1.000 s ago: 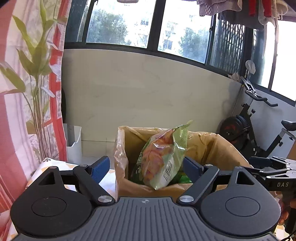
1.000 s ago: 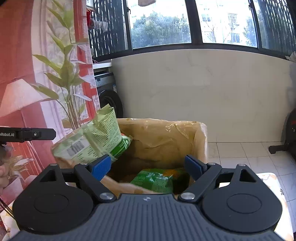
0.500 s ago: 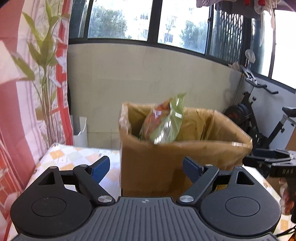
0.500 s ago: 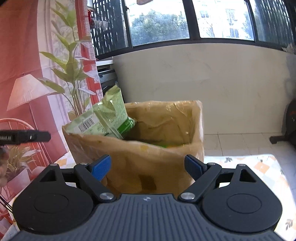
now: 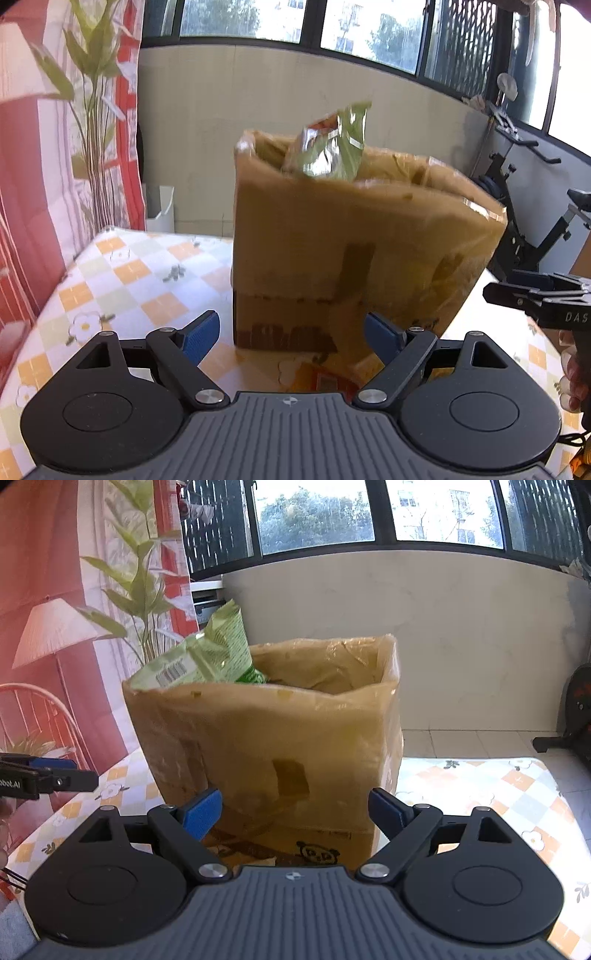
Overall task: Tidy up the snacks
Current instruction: 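Lower both tools back toward the snack pile in front of the box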
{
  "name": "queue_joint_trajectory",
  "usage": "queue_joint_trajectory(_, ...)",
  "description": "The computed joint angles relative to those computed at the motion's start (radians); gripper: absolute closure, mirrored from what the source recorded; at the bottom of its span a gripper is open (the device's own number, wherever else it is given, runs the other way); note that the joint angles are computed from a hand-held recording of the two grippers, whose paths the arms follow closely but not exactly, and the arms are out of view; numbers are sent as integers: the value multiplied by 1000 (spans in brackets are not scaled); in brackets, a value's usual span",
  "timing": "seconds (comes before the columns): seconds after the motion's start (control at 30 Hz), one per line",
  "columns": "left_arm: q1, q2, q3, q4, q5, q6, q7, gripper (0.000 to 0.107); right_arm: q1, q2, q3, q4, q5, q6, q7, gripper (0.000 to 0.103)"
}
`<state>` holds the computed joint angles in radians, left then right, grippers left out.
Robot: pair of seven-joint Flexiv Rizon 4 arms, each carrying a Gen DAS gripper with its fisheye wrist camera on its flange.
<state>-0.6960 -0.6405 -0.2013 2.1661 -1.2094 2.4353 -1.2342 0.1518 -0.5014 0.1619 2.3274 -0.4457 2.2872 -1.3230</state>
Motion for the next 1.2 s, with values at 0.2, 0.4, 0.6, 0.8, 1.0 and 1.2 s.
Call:
queue_joint_trajectory(0.2, -6, -1, -14, 13, -33, -35, 0, 20, -8, -19, 3, 15, -14, 1, -5, 14)
queue_joint_trajectory(0.4, -4, 6, -18, 36, -10, -91, -43, 20, -18, -36, 5, 26, -22, -13, 7, 14)
queue_joint_trajectory(0.6, -27, -1, 2, 41, 13, -155, -86, 20, -5, -37, 8, 58, 6, -26, 1, 14)
queue_joint_trajectory(0.8, -57, 23, 33, 51, -31, -125, -69, 20, -27, -12, 17, 69, -16, -28, 4, 14)
queue_joint_trajectory(1.0, -42, 92, 23, 55, -122, -34, 74, 20, -54, 29, 17, 45, -52, -15, 24, 14)
queue_joint_trajectory(1.2, -11, 168, -35, 49, -233, 33, 205, 20, -108, 88, 9, 33, -168, -20, 34, 14)
